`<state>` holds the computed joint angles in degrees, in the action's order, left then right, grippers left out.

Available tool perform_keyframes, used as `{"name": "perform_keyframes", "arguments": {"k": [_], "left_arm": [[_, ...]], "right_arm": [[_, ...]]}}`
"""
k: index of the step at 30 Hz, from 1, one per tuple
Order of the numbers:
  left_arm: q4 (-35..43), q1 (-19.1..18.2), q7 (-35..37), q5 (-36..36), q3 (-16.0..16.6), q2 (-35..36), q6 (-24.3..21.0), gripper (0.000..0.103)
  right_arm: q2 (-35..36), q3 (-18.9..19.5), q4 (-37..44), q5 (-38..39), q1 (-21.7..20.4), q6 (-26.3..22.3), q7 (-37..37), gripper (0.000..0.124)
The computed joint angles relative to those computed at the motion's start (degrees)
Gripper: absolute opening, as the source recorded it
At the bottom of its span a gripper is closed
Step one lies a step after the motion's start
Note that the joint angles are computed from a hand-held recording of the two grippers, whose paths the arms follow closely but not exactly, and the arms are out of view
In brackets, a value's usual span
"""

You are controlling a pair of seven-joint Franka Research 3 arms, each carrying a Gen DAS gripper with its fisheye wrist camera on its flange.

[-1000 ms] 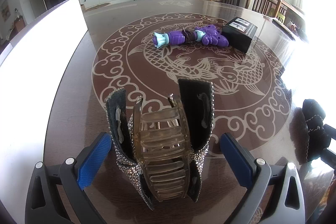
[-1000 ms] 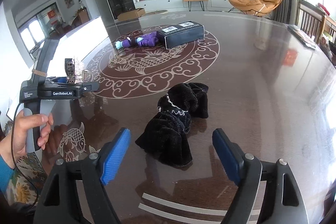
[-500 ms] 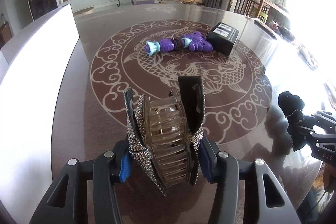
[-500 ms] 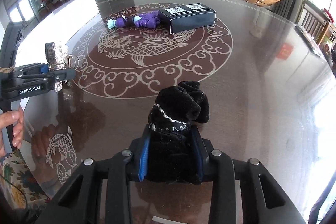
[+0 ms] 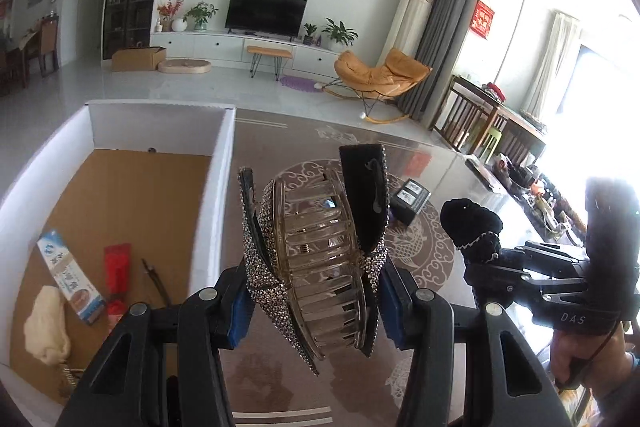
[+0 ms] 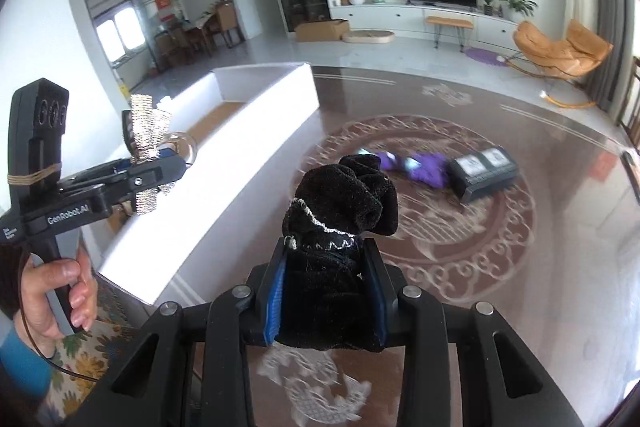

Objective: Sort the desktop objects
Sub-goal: 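Carry the claw clip and black hat over the white bin with both grippers, then open both grippers over the white bin to drop the clip and hat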

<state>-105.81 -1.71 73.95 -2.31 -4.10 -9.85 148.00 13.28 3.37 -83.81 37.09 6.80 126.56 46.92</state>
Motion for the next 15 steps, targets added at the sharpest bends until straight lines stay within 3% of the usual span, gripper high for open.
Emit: {"name": "perform_keyframes", "arguments": {"k": [4, 8, 12, 14, 15], "left_arm": [[-1.2, 4.7, -3.1, 6.2, 2.2, -3.5, -5.4, 0.052], [-3.8, 8.1, -4.1, 6.3, 5.0, -5.6, -9.7, 0.052], [-5.7, 10.5, -6.1, 5.7, 6.3, -5.3, -15.5, 0.053], [-4.1, 11.3, -7.1, 4.1, 6.8, -3.4, -20.6, 0.064], [-4.0, 11.8, -8.2, 4.1, 6.7, -2.8, -21.7, 0.079]], "right_arm": [[2.8, 4.0, 6.9, 4.2, 3.2, -4.6, -0.1, 0.035], [6.6, 6.4, 12.8, 1.4, 8.9, -5.1, -0.8, 0.035], [15.9, 7.7, 24.9, -1.9, 12.5, -14.9, 4.4, 0.037], [21.4, 7.9, 32.0, -3.3, 13.6, -21.1, 8.7, 0.040], [24.2, 7.8, 35.7, -4.2, 14.3, -23.7, 11.1, 0.051]]}}
